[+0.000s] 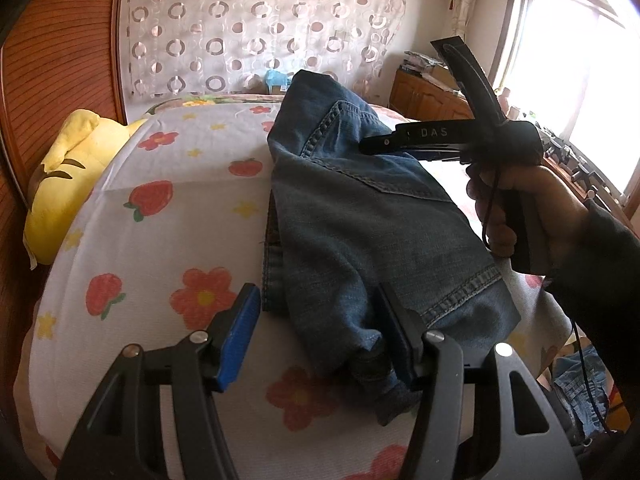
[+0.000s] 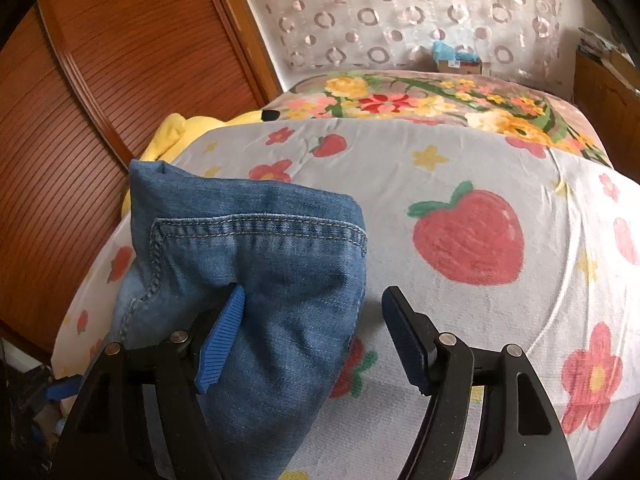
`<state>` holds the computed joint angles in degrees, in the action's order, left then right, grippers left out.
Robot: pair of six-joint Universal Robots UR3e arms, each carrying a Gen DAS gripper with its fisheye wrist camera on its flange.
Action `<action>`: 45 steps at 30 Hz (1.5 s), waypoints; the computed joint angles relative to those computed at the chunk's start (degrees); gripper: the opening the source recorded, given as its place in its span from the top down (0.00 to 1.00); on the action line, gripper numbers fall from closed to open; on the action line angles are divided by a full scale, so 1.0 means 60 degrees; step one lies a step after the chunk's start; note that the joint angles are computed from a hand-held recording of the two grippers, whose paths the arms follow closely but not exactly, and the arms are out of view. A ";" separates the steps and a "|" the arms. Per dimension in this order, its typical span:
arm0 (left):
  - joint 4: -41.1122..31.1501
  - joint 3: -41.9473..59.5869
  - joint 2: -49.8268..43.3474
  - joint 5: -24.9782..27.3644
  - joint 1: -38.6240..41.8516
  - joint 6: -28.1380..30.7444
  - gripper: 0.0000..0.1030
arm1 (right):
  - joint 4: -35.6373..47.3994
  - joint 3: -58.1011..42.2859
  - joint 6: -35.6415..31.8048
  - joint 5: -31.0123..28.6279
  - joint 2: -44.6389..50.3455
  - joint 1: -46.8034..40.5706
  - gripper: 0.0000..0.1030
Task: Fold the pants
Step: 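Grasp the folded jeans with the right gripper while the left gripper grasps its other end, then lift and carry the folded jeans with both grippers toward the yellow plush toy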
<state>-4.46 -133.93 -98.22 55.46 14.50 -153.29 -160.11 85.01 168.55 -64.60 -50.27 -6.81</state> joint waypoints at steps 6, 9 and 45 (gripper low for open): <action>-0.0374 0.0186 -0.0071 -0.0254 0.0089 0.0184 0.44 | 0.0446 -0.0040 -0.0206 0.0601 -0.0006 -0.0134 0.50; -0.0547 0.0218 -0.0079 -0.0470 0.0156 0.0339 0.51 | 0.0698 -0.0112 -0.0311 0.0674 -0.0040 -0.0163 0.52; -0.0551 0.0347 0.0894 -0.2985 0.2354 0.0348 0.89 | 0.1240 -0.2470 0.0380 0.0242 -0.1097 0.1638 0.83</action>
